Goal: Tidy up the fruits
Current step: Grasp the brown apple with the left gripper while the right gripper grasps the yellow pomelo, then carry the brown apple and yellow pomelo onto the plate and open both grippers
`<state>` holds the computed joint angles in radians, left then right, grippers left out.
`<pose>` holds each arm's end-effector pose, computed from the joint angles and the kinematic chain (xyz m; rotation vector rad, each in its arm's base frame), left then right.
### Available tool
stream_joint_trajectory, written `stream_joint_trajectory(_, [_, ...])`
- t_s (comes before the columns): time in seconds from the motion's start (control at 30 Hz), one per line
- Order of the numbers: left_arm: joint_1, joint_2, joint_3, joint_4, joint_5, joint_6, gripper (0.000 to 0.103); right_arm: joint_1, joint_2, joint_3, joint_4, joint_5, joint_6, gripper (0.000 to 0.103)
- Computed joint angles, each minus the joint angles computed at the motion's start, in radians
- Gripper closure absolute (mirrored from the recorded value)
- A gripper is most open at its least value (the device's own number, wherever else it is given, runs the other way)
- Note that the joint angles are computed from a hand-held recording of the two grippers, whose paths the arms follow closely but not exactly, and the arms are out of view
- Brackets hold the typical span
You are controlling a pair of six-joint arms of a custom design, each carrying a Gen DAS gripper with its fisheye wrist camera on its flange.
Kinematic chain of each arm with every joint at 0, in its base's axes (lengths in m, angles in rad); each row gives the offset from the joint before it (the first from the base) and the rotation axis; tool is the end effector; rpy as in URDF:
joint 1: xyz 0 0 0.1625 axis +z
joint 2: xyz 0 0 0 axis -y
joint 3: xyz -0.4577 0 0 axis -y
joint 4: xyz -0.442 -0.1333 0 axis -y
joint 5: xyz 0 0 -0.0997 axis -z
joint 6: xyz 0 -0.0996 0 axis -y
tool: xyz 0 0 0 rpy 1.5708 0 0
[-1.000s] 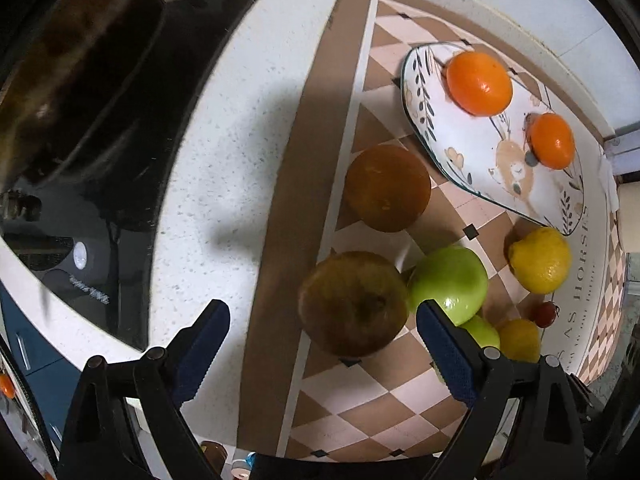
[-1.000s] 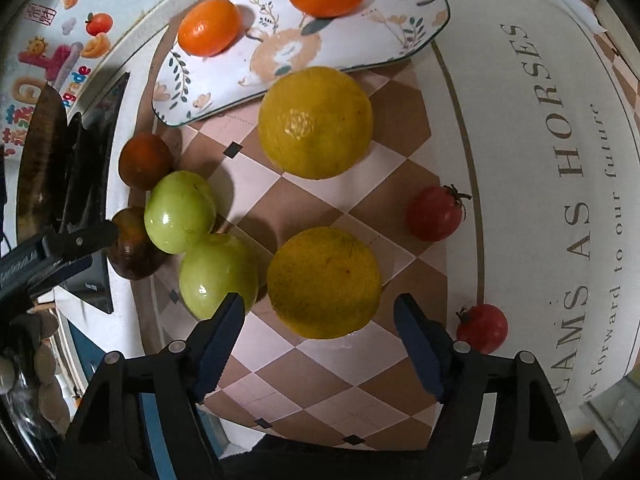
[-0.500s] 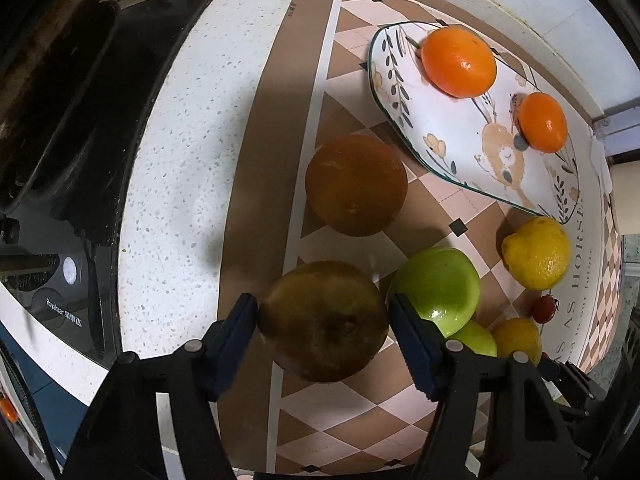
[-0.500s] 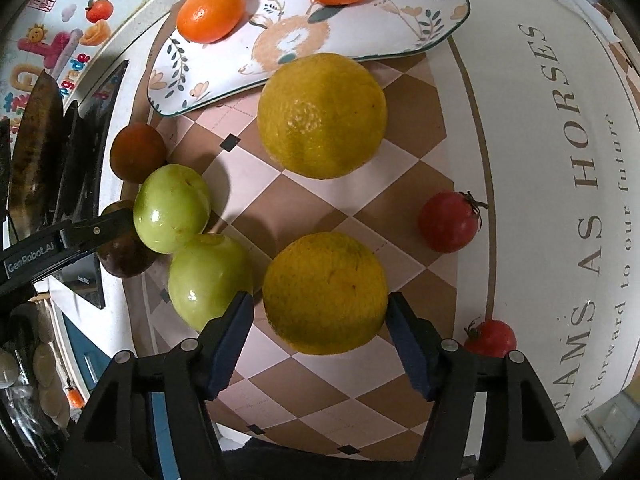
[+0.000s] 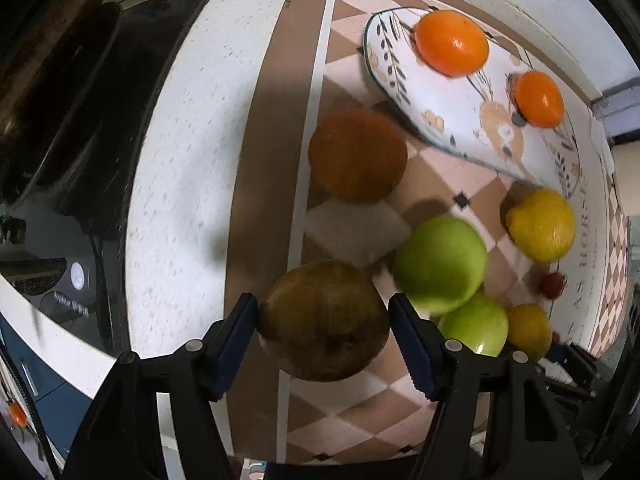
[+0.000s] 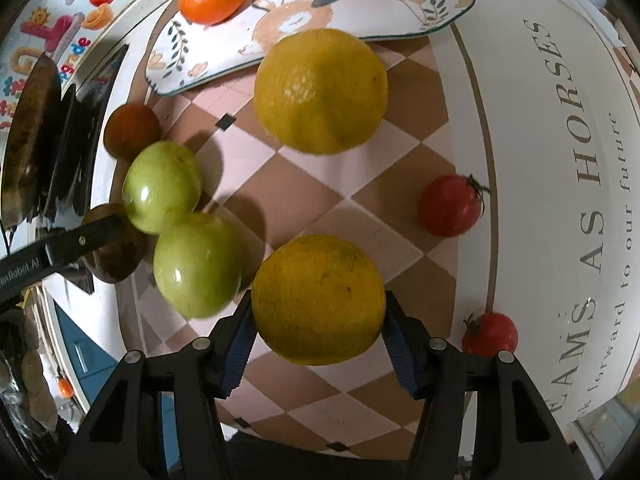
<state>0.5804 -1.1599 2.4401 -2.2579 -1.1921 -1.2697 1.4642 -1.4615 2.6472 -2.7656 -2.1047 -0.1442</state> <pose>-0.1914 -0.3289 0.0262 -0.1989 2.4452 -0.1052 0.0485 -0.3234 0.1230 0.0458 -2.6093 -0.0775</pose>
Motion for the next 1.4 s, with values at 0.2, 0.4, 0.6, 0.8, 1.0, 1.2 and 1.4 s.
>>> stream_joint_trajectory(0.2, [-0.006,-0.007,0.025,-0.04,0.013,0.008,0.036,-0.009,-0.002,0.003,-0.002,0.009,0.005,0.041])
stream_joint_trajectory(0.4, [0.009,0.037,0.004,-0.023,0.023,0.04,0.035,-0.035,-0.025,0.004,0.001,0.031,-0.008,0.041])
stream_joint_trajectory(0.6, [0.014,0.07,0.0,-0.024,0.018,0.031,0.036,-0.037,-0.027,-0.003,0.005,0.025,-0.019,0.04])
stream_joint_trajectory(0.8, [-0.024,0.049,0.008,-0.003,0.025,-0.008,0.037,-0.01,-0.006,0.016,-0.065,0.007,-0.032,0.041])
stream_joint_trajectory(1.0, [-0.107,-0.047,-0.006,0.026,0.043,-0.03,0.037,0.011,-0.165,-0.004,0.065,0.102,-0.023,0.042])
stream_joint_trajectory(1.2, [-0.088,-0.037,-0.123,0.04,0.116,0.067,0.037,0.047,-0.184,-0.108,0.096,0.154,-0.013,0.042])
stream_joint_trajectory(1.4, [0.023,0.066,-0.245,0.067,0.165,0.179,0.037,0.013,-0.008,-0.255,0.03,0.083,-0.014,0.041])
